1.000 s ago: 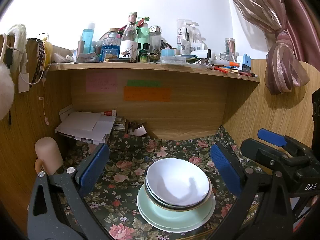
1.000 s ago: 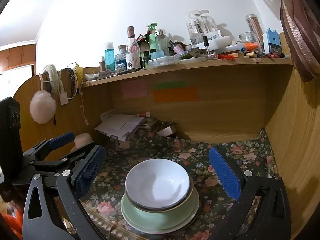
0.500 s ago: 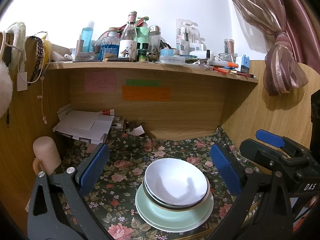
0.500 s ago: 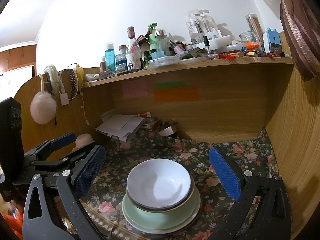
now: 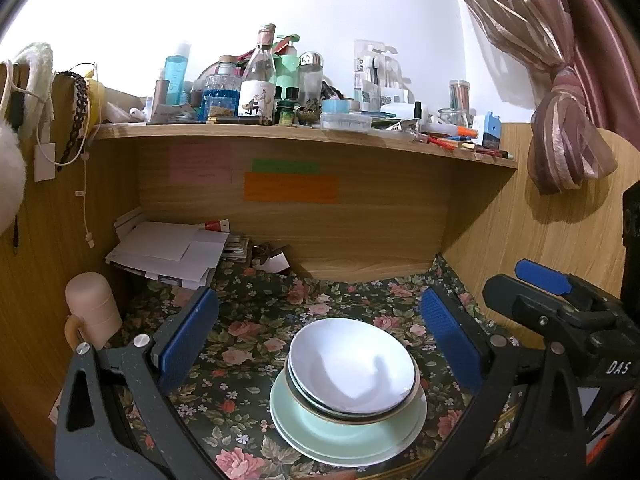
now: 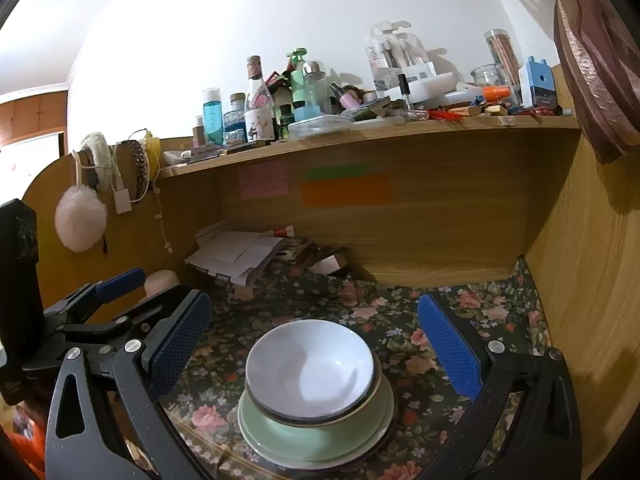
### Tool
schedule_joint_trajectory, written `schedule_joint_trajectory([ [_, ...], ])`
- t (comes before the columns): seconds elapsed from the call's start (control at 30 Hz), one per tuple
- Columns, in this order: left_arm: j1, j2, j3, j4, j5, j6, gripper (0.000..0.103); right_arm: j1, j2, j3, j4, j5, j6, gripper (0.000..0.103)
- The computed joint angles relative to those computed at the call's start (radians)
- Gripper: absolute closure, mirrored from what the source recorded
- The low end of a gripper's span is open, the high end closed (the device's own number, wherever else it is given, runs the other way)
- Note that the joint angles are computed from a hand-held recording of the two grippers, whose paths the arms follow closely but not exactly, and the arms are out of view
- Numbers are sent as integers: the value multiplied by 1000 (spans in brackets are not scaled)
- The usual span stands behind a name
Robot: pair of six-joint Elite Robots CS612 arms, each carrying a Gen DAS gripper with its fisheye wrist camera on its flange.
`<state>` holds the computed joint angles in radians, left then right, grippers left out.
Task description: Organize plates and bowls
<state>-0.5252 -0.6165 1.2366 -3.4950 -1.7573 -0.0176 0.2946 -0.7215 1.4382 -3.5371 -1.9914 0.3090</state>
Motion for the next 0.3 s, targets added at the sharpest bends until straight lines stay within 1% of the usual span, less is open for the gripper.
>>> schedule_joint_trajectory([
  [0.3, -2, 4, -9, 20, 10, -1, 0, -5, -2, 5, 8, 3, 21, 0],
])
